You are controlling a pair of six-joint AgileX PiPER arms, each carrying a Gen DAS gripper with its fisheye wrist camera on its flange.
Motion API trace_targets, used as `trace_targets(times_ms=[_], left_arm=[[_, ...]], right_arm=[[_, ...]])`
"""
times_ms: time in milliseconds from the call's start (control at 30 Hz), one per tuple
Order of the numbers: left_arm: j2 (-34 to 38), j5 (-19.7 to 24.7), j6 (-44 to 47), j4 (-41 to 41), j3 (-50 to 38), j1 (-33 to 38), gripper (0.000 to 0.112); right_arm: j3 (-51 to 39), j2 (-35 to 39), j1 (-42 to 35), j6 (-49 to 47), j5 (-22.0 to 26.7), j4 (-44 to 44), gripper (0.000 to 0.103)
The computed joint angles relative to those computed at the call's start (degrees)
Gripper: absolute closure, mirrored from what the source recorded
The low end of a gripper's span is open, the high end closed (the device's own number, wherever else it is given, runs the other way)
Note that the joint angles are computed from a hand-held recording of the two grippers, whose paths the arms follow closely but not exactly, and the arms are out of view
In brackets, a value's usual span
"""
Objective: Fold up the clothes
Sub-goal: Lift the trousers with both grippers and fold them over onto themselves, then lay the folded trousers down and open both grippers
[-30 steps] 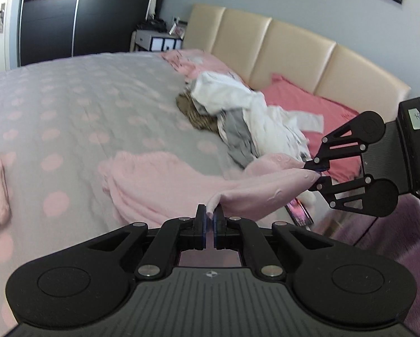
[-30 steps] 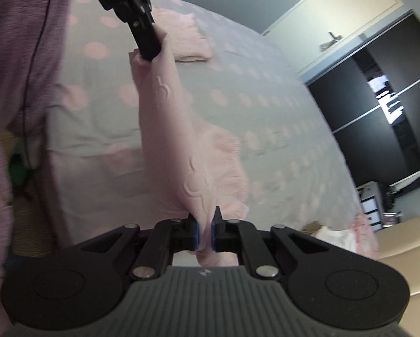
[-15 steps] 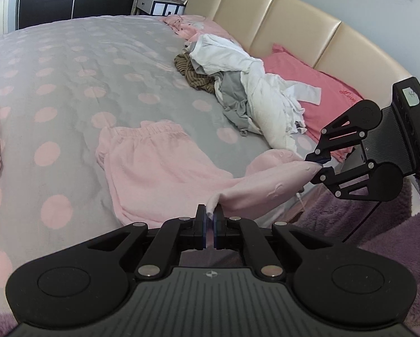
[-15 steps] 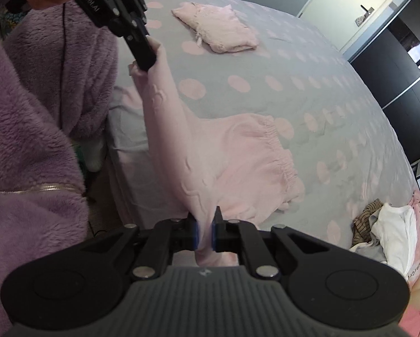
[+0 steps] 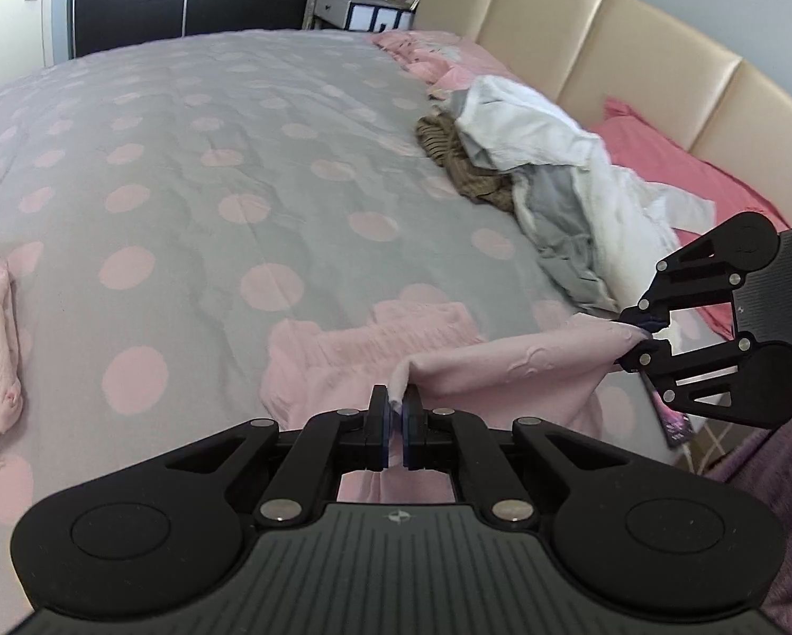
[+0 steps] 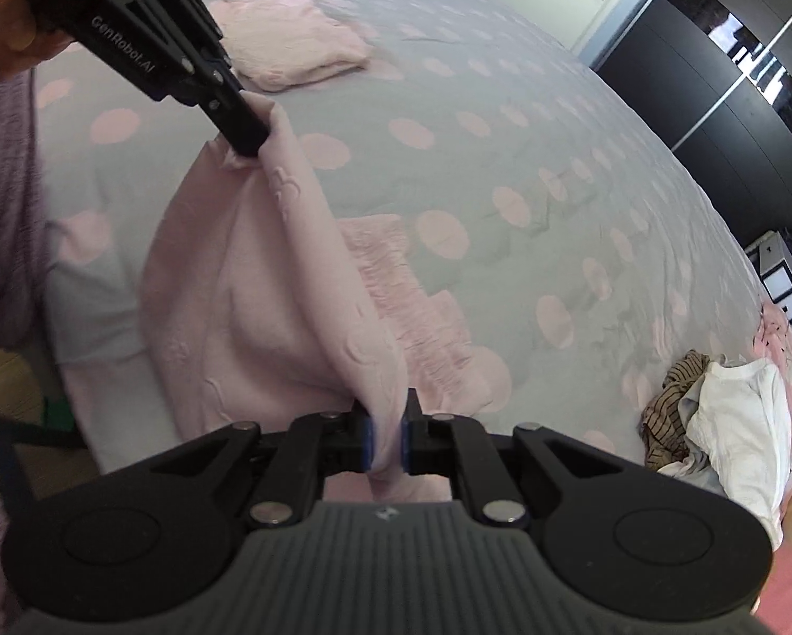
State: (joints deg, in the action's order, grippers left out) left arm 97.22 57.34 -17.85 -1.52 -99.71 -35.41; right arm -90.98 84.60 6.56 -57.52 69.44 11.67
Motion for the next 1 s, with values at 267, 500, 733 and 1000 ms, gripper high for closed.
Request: trace_targets(times_ms=[267,500,733,1000], left_arm=[[13.5,-0.1,3.9,-4.2,-8.2,6.9,0.110],[17.7,-2.7,3.3,-5.6,-7.5,8.9,0.109],[15.4,-4.4,-3.1,0.5,-5.1,7.9,0.104],[5.5,-13.3,-16.2,11.8,5.7,3.1,0.088]], right_arm=[[-11.0,17.5,2.0,8.8,-3.2,-4.0,0.087],[-12.6,24.2,0.8,14.3,-7.7,-4.9,0.071],[-6.0,21.4,-2.8,19.6,-17.0,-9.3,0.052],[6.1,11.8,-10.2,17.3,-23.7,8.0,0.071]])
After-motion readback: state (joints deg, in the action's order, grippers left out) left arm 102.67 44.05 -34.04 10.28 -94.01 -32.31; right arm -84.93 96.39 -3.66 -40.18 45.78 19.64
